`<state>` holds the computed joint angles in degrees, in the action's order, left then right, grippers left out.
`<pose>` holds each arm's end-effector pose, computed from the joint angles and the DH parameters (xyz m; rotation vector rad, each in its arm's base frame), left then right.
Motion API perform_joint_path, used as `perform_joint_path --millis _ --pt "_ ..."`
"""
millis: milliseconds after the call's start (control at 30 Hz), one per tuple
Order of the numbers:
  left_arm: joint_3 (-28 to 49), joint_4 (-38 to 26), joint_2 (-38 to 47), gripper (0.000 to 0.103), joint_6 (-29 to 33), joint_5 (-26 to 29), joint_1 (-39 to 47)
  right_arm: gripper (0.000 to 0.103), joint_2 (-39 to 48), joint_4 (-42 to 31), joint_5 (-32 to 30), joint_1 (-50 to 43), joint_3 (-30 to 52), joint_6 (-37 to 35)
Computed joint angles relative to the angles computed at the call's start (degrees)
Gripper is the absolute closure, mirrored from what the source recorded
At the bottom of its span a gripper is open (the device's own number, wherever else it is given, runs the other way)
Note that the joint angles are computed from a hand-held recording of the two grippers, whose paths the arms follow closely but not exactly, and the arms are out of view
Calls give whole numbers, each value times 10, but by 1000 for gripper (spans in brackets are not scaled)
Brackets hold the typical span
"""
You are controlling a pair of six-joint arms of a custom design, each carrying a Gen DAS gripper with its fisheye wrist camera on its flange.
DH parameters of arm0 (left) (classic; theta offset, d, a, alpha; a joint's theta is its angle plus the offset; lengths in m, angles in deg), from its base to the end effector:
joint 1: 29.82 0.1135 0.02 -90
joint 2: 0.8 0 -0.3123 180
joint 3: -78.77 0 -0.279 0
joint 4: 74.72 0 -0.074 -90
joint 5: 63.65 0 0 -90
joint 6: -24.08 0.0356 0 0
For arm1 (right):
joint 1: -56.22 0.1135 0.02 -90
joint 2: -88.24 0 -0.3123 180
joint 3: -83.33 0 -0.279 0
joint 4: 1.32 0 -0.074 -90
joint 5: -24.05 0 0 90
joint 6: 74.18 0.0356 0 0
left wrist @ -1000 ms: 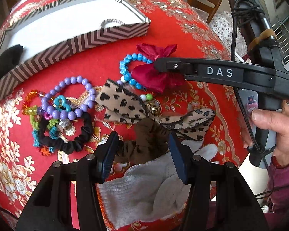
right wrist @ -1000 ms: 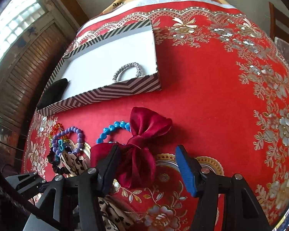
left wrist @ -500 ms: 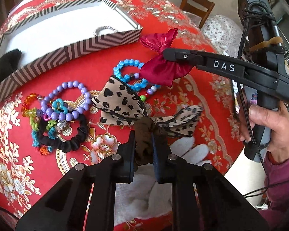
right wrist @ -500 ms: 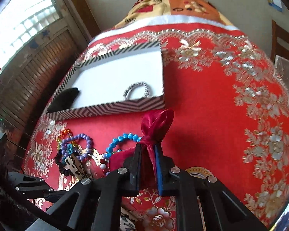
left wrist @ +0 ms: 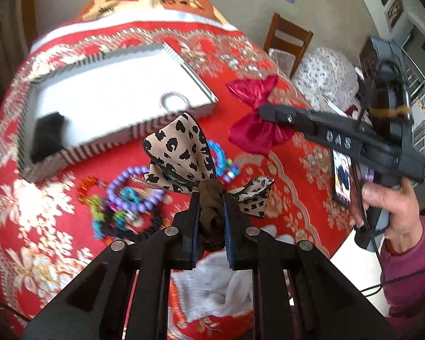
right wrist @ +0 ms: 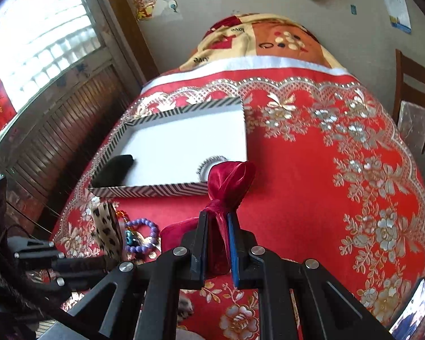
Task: Organize jewelry
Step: 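Grasp the leopard-print bow with the left tool while the right tool grasps the red satin bow, then carry both bows into the white box while both tools open to release them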
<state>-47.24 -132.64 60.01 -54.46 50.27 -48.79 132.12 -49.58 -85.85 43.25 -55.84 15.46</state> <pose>0.1752 -0.0755 0.2567 0.8225 2.5414 -0.6031 0.1398 -0.0198 0.2312 0.1174 2.4172 0.3224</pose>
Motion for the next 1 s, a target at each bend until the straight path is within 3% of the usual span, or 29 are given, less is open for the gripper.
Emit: perform_joint_path --millis 333,667,1000 --pt "64 31 51 90 15 -21 85 91 43 37 23 52 31 25" --pt "128 95 167 90 1 -61 135 91 155 100 46 101 79 37" --pt "185 119 244 90 -13 -82 159 91 258 137 45 113 133 24"
